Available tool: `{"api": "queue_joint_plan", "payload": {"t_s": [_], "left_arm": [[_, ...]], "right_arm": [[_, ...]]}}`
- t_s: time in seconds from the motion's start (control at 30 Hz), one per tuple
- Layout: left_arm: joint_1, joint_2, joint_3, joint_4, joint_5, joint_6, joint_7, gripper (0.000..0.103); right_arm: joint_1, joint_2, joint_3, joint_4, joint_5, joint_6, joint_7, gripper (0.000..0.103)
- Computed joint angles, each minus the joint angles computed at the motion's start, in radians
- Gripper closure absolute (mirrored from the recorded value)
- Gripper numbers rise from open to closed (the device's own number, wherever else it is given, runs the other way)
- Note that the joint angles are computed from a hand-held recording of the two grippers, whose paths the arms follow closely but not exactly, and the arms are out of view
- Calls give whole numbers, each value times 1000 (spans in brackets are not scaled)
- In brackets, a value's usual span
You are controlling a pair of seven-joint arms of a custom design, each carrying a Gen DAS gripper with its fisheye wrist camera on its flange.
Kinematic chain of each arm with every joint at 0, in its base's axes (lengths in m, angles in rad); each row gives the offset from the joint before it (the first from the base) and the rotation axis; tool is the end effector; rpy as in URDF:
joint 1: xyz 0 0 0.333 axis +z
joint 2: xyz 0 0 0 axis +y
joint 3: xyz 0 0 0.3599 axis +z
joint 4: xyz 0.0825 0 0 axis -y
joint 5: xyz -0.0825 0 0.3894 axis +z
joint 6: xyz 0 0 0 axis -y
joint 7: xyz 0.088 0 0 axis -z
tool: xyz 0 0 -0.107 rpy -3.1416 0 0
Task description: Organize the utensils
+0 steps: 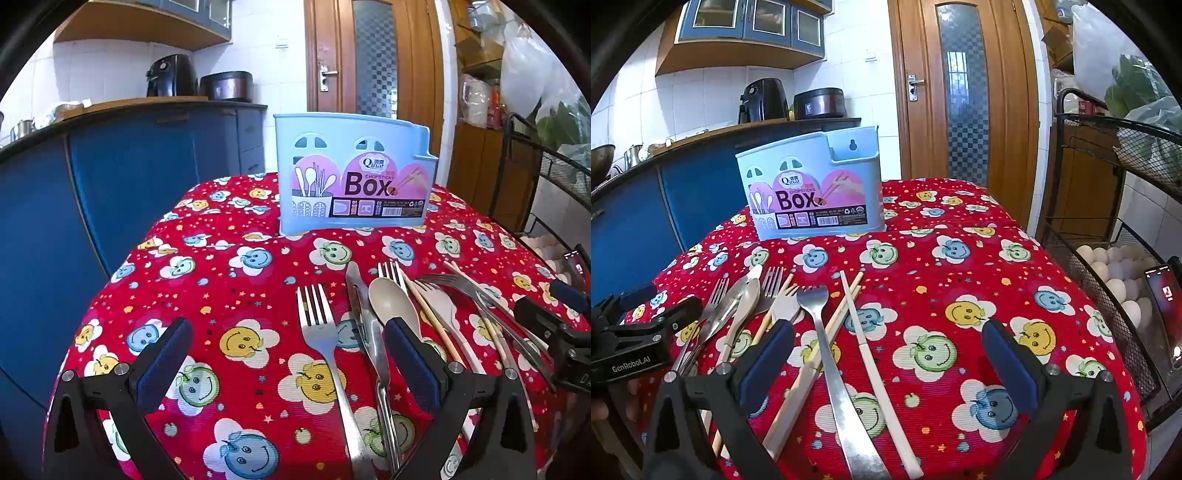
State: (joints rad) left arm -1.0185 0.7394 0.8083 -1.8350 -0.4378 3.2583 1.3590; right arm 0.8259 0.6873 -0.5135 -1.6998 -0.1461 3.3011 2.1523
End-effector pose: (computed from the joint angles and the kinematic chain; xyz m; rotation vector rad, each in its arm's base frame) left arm 0.6812 -0.2278 0.3717 -1.6688 1.5510 -0.8172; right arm 0.6784 0.3323 0.3783 -1.6973 1.4463 -0.7221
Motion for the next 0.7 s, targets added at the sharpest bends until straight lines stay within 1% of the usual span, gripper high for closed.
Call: {"api": "queue_joint_plan", "payload": {"t_s": [0.7], "left_arm": [[2,0,-4,1,-4,3,2,0]], "right_arm": [[-7,-1,8,1,0,0,-2,0]]}}
